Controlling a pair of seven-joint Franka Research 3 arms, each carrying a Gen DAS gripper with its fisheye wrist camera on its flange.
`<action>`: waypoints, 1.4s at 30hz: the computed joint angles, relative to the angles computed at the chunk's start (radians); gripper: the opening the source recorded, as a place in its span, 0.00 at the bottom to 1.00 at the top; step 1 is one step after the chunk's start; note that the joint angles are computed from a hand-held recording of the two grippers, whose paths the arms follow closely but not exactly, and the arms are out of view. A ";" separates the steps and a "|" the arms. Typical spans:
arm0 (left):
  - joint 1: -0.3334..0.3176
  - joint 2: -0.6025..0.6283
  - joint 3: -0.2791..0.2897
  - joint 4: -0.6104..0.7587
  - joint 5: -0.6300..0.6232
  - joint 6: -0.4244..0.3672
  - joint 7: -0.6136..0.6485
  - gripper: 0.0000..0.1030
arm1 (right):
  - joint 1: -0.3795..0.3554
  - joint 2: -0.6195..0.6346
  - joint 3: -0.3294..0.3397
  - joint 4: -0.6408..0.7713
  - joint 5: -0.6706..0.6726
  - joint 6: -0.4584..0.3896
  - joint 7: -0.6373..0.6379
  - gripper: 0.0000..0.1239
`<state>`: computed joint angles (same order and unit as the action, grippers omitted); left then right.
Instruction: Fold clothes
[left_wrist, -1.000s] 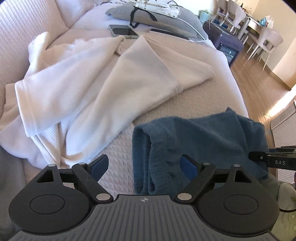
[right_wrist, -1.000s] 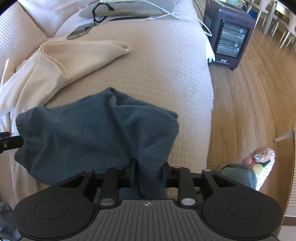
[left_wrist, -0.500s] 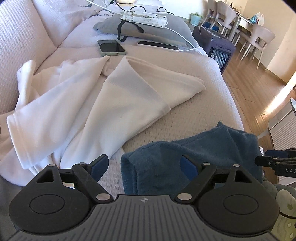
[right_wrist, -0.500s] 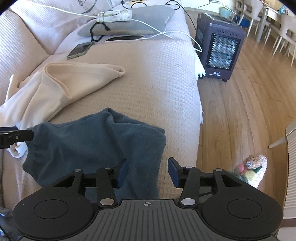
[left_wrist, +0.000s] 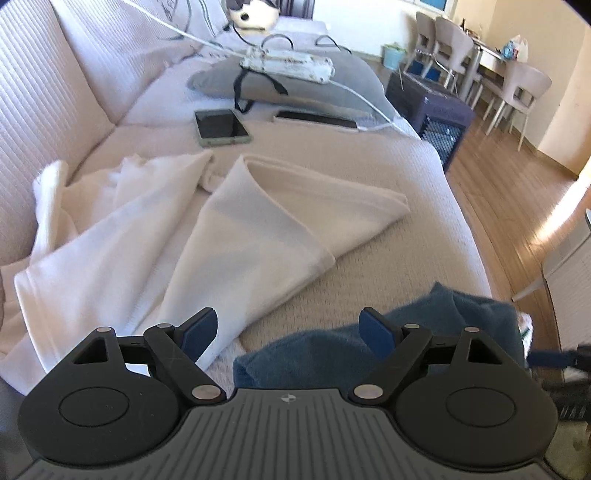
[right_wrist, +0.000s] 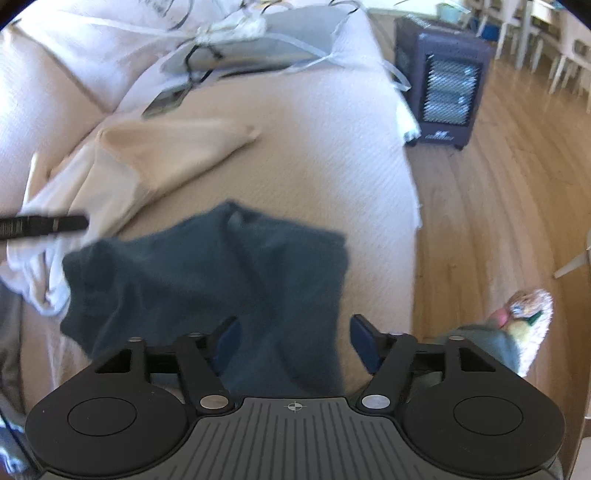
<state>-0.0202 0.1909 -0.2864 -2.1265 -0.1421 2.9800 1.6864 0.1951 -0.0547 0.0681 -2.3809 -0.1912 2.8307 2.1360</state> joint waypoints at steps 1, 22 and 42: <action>-0.010 0.000 0.011 -0.002 0.018 0.010 -0.017 0.81 | 0.001 0.008 0.003 0.005 -0.012 -0.005 -0.001 0.56; -0.273 0.355 0.296 0.522 0.517 -0.184 -0.441 0.77 | 0.022 0.037 -0.022 0.024 0.275 0.044 -0.248 0.59; -0.213 0.086 0.393 0.196 0.879 -0.065 -0.787 0.14 | 0.010 0.015 -0.009 0.020 -0.045 0.018 0.029 0.59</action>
<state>-0.2328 0.2770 0.1071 -1.9307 0.7366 2.9145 0.8999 0.2055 -0.0399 0.0588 -2.3610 -0.2363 2.8492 2.1652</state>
